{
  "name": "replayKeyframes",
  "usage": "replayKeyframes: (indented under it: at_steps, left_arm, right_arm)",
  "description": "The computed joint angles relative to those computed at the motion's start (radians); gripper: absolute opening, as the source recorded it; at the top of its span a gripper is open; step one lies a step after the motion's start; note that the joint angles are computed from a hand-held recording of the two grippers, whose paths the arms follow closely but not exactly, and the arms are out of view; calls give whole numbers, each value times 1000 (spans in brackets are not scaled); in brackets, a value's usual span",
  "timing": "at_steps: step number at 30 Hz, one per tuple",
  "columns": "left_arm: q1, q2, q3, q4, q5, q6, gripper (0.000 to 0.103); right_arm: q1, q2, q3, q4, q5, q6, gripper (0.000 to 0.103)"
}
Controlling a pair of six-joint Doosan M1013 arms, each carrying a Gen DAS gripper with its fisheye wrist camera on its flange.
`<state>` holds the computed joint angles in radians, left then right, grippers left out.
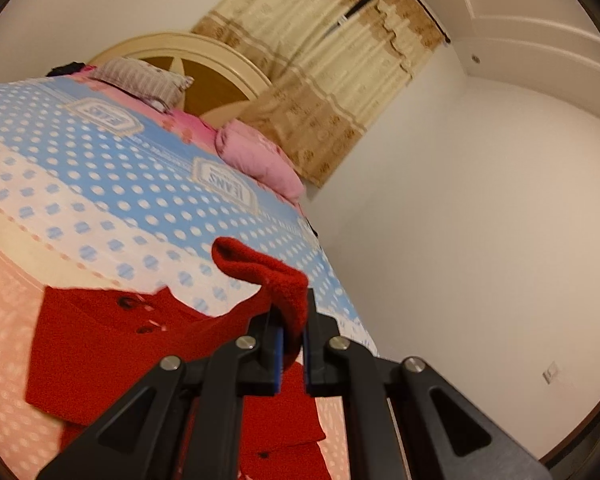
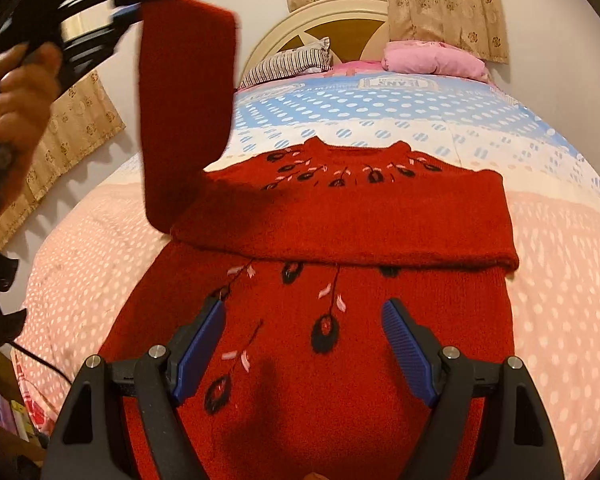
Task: Fold small clothes
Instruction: 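Lay the sleeve across the sweater body with the left tool and release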
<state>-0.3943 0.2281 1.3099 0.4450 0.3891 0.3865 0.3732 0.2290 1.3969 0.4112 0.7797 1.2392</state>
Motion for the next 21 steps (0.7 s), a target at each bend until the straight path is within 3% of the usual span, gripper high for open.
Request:
replayKeyframes:
  at_steps: [5,9,12,14,16,18,21]
  left_arm:
    - [-21,52,-44,-111,45,120,6]
    - [-39,97,-86,-174,149,231,7]
    - [-42,112,-104,-248,228,321,20]
    - [-51,105,-102,-235,269,344,28]
    - [-62,82,-75,-195,261,359,35]
    - [-84,53,-47,-88,280,320,70]
    - [-109,-5,35,103,273,201,95]
  right_arm:
    - [-9,-8,27,4,4,3,81]
    - [-17,-14,49,12,6,14,81]
    - [-23,-18,67,18,6,21,81]
    - [-28,-18,78,27,5,24,81]
    - [-33,-25,98,53,-24,4,81]
    - [-30,-30,109,56,-43,-2,81]
    - [-25,-35,121,48,-67,-2,81]
